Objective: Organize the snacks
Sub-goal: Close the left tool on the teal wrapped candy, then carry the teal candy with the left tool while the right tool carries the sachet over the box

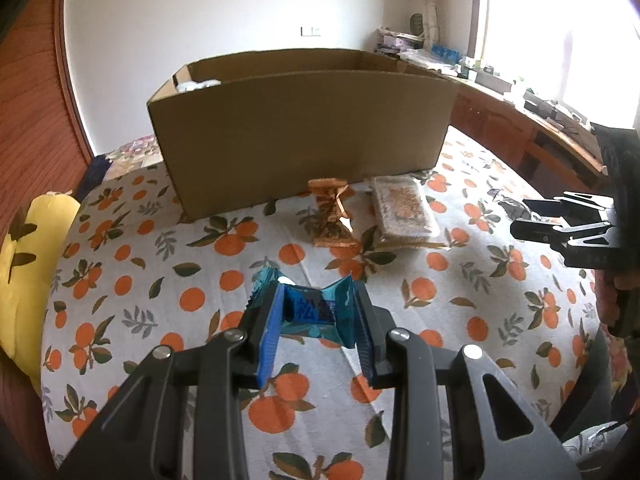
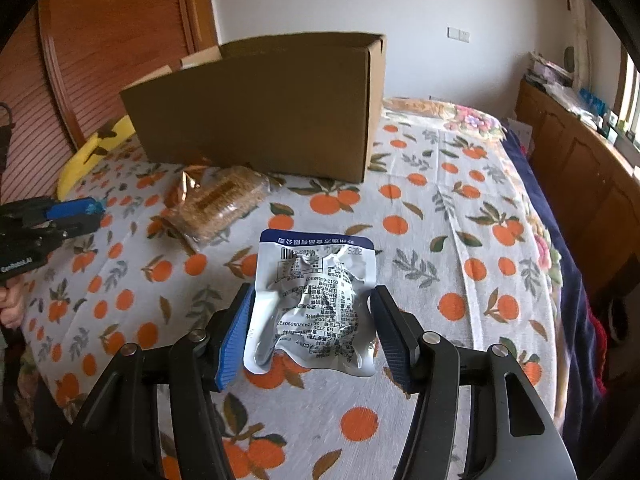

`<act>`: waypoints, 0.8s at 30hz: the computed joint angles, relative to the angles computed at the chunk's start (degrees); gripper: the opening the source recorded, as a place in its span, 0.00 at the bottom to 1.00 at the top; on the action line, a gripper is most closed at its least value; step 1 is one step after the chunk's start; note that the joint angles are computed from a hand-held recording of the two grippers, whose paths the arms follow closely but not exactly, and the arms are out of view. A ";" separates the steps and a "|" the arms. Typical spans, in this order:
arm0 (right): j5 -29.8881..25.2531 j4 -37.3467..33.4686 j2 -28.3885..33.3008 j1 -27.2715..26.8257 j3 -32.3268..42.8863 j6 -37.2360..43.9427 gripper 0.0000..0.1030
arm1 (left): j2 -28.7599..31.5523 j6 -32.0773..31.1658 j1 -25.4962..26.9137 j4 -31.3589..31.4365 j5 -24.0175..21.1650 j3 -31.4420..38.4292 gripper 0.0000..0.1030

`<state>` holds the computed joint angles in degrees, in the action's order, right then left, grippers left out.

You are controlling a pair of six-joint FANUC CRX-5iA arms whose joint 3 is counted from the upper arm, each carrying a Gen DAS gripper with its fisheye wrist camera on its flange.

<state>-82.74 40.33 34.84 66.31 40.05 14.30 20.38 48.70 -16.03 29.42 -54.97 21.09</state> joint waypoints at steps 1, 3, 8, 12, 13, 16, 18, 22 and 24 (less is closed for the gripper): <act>-0.13 0.44 -0.03 0.17 0.18 0.02 0.58 | -0.15 -0.22 -0.05 0.26 0.15 -0.04 0.31; -0.43 0.98 0.10 0.36 0.71 0.30 0.58 | -0.40 -0.51 -0.11 0.70 0.41 -0.07 0.31; -1.21 2.14 0.85 0.64 2.90 1.68 0.58 | -0.64 -1.14 -0.32 1.96 0.87 0.37 0.31; -1.44 2.77 1.67 0.72 4.92 3.06 0.58 | -0.32 -1.70 -0.48 2.62 1.00 1.19 0.31; -1.33 2.93 1.82 0.70 5.34 3.39 0.58 | -0.10 -1.81 -0.56 2.73 0.99 1.68 0.31; -1.46 3.25 2.75 0.56 7.59 4.99 0.58 | 0.70 -1.56 -0.79 2.72 0.94 3.39 0.31; -1.65 3.62 3.51 0.40 9.37 6.32 0.58 | 1.58 -1.46 -0.99 2.96 0.99 5.08 0.31; -2.18 4.74 5.59 -0.21 14.18 9.93 0.58 | 3.74 -1.32 -1.37 3.64 1.39 9.04 0.31; -2.79 5.38 7.30 -0.67 17.87 12.45 0.58 | 5.46 -0.94 -1.51 4.18 1.09 11.95 0.31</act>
<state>-85.53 45.71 42.14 65.65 57.92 26.75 25.84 47.76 -17.54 33.60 -53.88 33.05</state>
